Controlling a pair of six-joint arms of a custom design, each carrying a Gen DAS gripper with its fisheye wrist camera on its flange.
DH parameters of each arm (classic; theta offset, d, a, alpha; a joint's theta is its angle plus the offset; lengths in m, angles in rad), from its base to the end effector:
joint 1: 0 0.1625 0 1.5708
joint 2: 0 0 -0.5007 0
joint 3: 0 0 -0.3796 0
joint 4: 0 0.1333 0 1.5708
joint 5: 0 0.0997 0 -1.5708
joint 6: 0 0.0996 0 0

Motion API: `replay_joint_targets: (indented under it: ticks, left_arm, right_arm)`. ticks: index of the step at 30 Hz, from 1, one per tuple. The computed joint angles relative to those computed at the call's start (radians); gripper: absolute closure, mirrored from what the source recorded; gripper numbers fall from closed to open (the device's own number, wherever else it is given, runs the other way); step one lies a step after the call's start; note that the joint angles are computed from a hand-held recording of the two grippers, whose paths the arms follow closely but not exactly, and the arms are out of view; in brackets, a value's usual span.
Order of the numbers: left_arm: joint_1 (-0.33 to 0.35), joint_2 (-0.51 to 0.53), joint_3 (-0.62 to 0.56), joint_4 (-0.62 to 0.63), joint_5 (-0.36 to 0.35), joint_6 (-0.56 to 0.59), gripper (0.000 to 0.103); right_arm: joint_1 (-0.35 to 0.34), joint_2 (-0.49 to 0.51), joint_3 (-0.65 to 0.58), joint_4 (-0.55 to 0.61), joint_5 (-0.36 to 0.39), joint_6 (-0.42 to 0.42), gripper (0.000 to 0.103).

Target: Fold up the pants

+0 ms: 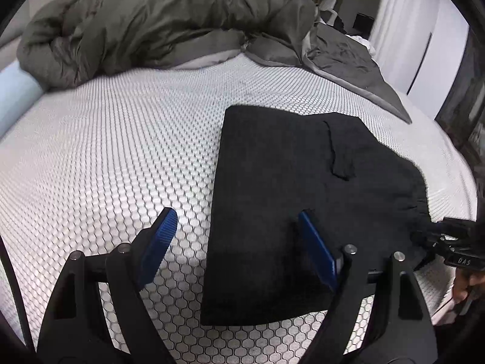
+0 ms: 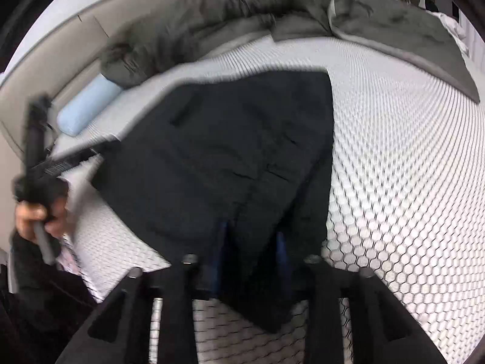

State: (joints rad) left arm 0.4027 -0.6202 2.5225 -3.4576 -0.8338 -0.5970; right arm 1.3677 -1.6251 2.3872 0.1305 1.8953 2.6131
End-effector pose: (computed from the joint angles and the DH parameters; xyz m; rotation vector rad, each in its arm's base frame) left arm -0.2734 -0.3341 0.0193 0.7286 2.4547 -0.7510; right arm 0.0533 -0.2448 0.2643 0.2648 -2.5116 0.6829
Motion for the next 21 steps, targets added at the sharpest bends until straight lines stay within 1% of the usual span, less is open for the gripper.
replay_joint_targets:
  ticks: [1, 3, 4, 5, 6, 7, 8, 9, 10, 11, 12, 13, 14, 15, 16, 18, 19, 20, 21]
  left_arm:
    - [-0.01, 0.003, 0.001, -0.005, 0.01, 0.018, 0.023]
    - [-0.045, 0.018, 0.013, -0.059, 0.021, 0.085, 0.023]
    - [-0.059, 0.03, 0.018, -0.09, 0.019, 0.116, 0.022]
    - [-0.071, 0.045, 0.022, -0.126, 0.008, 0.158, 0.022]
    - [-0.079, 0.062, 0.02, -0.155, -0.01, 0.205, 0.022]
    - [-0.082, 0.081, 0.014, -0.182, -0.051, 0.259, 0.022]
    - [-0.078, 0.088, 0.008, -0.191, -0.083, 0.285, 0.022]
    - [-0.064, 0.092, -0.001, -0.188, -0.138, 0.319, 0.022]
    - [-0.05, 0.094, -0.014, -0.175, -0.185, 0.348, 0.028]
    - [-0.039, 0.098, -0.021, -0.167, -0.217, 0.372, 0.034]
    - [-0.027, 0.099, -0.027, -0.146, -0.246, 0.4, 0.045]
    - [-0.021, 0.099, -0.029, -0.13, -0.248, 0.411, 0.055]
    - [-0.014, 0.102, -0.03, -0.119, -0.242, 0.42, 0.061]
    - [-0.004, 0.101, -0.028, -0.111, -0.234, 0.424, 0.075]
    - [0.01, 0.095, -0.023, -0.102, -0.226, 0.424, 0.081]
    - [0.034, 0.082, 0.0, -0.131, -0.228, 0.425, 0.085]
    - [0.04, 0.078, 0.014, -0.152, -0.229, 0.426, 0.085]
    - [0.032, 0.079, 0.031, -0.168, -0.195, 0.416, 0.085]
    - [0.025, 0.082, 0.044, -0.179, -0.164, 0.415, 0.085]
  right_arm:
    - [0.02, -0.018, 0.002, -0.006, 0.0, 0.005, 0.064]
    - [0.106, -0.063, 0.015, -0.063, 0.043, -0.005, 0.055]
    - [0.166, -0.098, 0.031, -0.12, 0.062, -0.027, 0.055]
    - [0.202, -0.111, 0.039, -0.146, 0.068, -0.034, 0.055]
    - [0.231, -0.106, 0.04, -0.162, 0.058, -0.031, 0.055]
    - [0.251, -0.083, 0.04, -0.174, 0.032, -0.02, 0.055]
    - [0.264, -0.051, 0.038, -0.182, 0.027, -0.011, 0.055]
    - [0.285, 0.005, 0.028, -0.194, 0.045, 0.002, 0.055]
    - [0.299, 0.082, 0.016, -0.208, 0.069, 0.015, 0.055]
    - [0.3, 0.136, 0.004, -0.218, 0.083, 0.028, 0.055]
    - [0.298, 0.193, -0.01, -0.224, 0.099, 0.04, 0.055]
    - [0.297, 0.252, -0.023, -0.236, 0.127, 0.044, 0.055]
    - [0.296, 0.285, -0.029, -0.247, 0.153, 0.037, 0.055]
    - [0.298, 0.315, -0.04, -0.252, 0.183, 0.028, 0.055]
    - [0.301, 0.333, -0.044, -0.262, 0.208, 0.015, 0.055]
    - [0.332, 0.335, -0.034, -0.283, 0.28, -0.021, 0.055]
    - [0.355, 0.333, -0.026, -0.306, 0.343, -0.045, 0.055]
    - [0.361, 0.304, -0.002, -0.349, 0.392, -0.1, 0.056]
    - [0.354, 0.284, 0.009, -0.357, 0.398, -0.119, 0.056]
